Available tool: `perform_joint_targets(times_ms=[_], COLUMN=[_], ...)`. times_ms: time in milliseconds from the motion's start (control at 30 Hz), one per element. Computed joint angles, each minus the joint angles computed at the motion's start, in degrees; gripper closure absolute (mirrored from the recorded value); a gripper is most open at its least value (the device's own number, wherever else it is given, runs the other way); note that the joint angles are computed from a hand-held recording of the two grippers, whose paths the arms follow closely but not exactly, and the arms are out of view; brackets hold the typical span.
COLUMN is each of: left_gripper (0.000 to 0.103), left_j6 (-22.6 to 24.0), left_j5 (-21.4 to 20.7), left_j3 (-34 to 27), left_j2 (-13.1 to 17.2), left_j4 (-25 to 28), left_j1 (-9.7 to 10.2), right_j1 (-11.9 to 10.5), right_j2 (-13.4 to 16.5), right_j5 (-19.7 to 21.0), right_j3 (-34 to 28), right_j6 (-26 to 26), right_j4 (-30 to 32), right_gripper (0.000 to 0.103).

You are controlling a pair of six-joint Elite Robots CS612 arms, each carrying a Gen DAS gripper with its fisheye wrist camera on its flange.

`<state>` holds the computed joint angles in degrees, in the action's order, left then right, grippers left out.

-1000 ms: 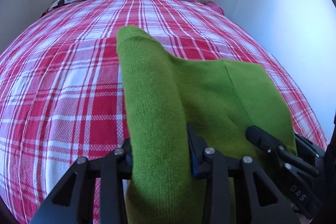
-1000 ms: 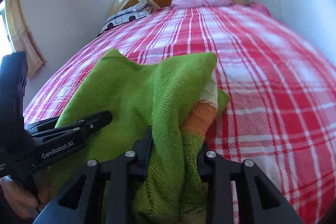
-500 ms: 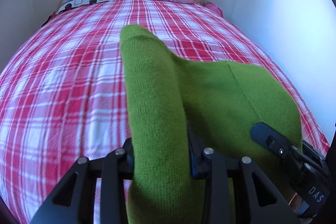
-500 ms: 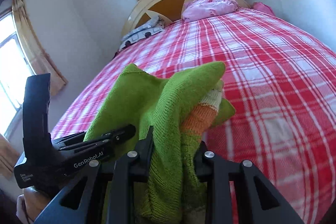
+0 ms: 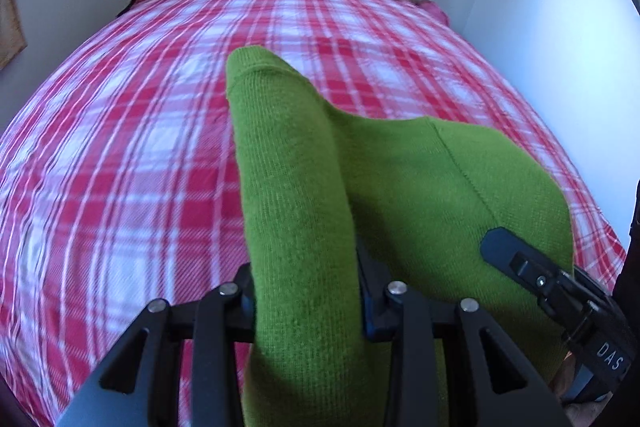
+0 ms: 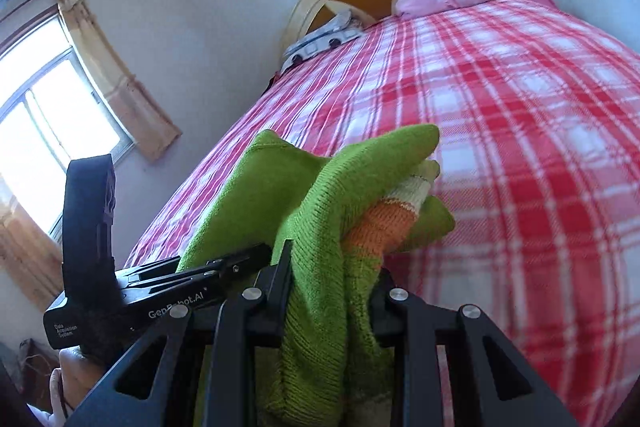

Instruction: Fold small clothes

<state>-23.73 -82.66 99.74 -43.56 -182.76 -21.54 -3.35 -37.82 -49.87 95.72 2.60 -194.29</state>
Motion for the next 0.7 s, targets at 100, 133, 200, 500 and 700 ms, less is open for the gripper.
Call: perform_joint_targets(times_ms=[100, 133, 200, 500, 700], left_gripper=[0.067, 0.067, 0.067, 0.067, 0.067], left_j6=[-1.7, -2.3, -2.4, -4.6, -5.7], left_j5=[-0.3, -0.1, 1.2, 4.6, 9.5], left_j3=[1.4, 1.9, 3.0, 6.2, 6.1], left_j2=[-0.3, -0.4, -0.7, -1.7, -1.9], left_j4=[-0.5, -0.8, -1.6, -5.2, -6.4], left_j1=[0.6, 0.77, 0.82, 2.72, 4.78], right_j1=[1.1, 1.5, 2.0, 5.5, 8.1], right_j2=[-0.3, -0.4, -0.5, -1.0, 0.7], right_j5=[-0.3, -0.3, -0.2, 0.0, 2.5], right_j3=[1.2, 1.4, 1.6, 0.5, -4.5], right_j6=[-1.3, -1.7, -2.0, -7.3, -8.4], right_j4=[0.4, 0.6, 0.8, 2.6, 4.5], right_gripper=[0.076, 0.076, 0.076, 0.076, 0.076])
